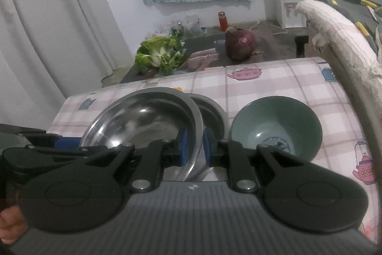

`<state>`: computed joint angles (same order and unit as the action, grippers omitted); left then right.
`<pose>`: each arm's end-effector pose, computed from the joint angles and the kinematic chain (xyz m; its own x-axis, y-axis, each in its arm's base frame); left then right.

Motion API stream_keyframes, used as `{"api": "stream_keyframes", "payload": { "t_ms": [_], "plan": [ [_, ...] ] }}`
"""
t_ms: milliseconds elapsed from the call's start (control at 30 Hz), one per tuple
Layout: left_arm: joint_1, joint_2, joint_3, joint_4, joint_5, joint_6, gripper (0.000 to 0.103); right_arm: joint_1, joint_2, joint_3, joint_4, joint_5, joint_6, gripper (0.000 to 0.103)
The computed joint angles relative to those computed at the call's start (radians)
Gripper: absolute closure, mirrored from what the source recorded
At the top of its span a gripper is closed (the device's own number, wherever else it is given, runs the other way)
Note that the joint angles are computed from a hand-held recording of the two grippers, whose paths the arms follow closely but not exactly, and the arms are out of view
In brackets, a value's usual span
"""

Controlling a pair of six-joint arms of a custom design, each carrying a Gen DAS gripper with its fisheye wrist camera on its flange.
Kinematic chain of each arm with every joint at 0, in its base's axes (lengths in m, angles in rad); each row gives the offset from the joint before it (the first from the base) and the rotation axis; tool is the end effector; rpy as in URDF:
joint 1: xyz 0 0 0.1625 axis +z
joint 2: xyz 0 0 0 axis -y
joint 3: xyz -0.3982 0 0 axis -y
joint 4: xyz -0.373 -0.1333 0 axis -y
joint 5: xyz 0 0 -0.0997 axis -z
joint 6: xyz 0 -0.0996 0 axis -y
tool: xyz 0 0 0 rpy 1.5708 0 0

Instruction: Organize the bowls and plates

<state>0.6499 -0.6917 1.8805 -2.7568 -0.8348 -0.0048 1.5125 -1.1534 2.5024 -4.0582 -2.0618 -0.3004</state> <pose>-0.3130 -0.4893 -0.0037 -0.4508 0.5883 -0.6713 0.7940 0.6079 -0.0004 0.0649 -0.3694 0.2164 -0.8243 0.3335 0.4574 -0.2298 0.5413 -0.8088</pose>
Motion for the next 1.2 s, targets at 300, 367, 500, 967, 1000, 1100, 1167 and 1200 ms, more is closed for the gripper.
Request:
{"api": "stream_keyframes", "payload": {
  "t_ms": [300,367,500,967,1000,1100,1167,1200],
  "plan": [
    [0.011,0.087,-0.076,0.004,0.019,0.04,0.067,-0.077,0.006,-0.045,0.048,0.044,-0.007,0.088],
    [0.013,0.1,-0.086,0.01,0.023,0.039,0.066,-0.088,0.008,-0.054,0.057,0.049,-0.009,0.087],
    [0.022,0.12,-0.105,0.02,0.031,0.042,0.065,-0.105,0.003,-0.059,0.072,0.074,-0.009,0.087],
    [0.026,0.113,-0.09,-0.026,0.037,0.069,0.06,-0.104,0.015,-0.075,0.089,0.071,-0.01,0.08],
    [0.025,0.111,-0.086,-0.038,0.044,0.073,0.059,-0.104,0.016,-0.074,0.086,0.072,-0.01,0.078],
    [0.024,0.112,-0.081,-0.056,0.061,0.08,0.059,-0.099,0.021,-0.065,0.042,0.084,-0.019,0.07],
    [0.025,0.115,-0.082,-0.058,0.072,0.081,0.059,-0.089,0.024,-0.061,0.011,0.089,-0.024,0.064],
    [0.025,0.118,-0.083,-0.06,0.08,0.081,0.059,-0.084,0.022,-0.06,0.001,0.091,-0.024,0.062]
  ]
}}
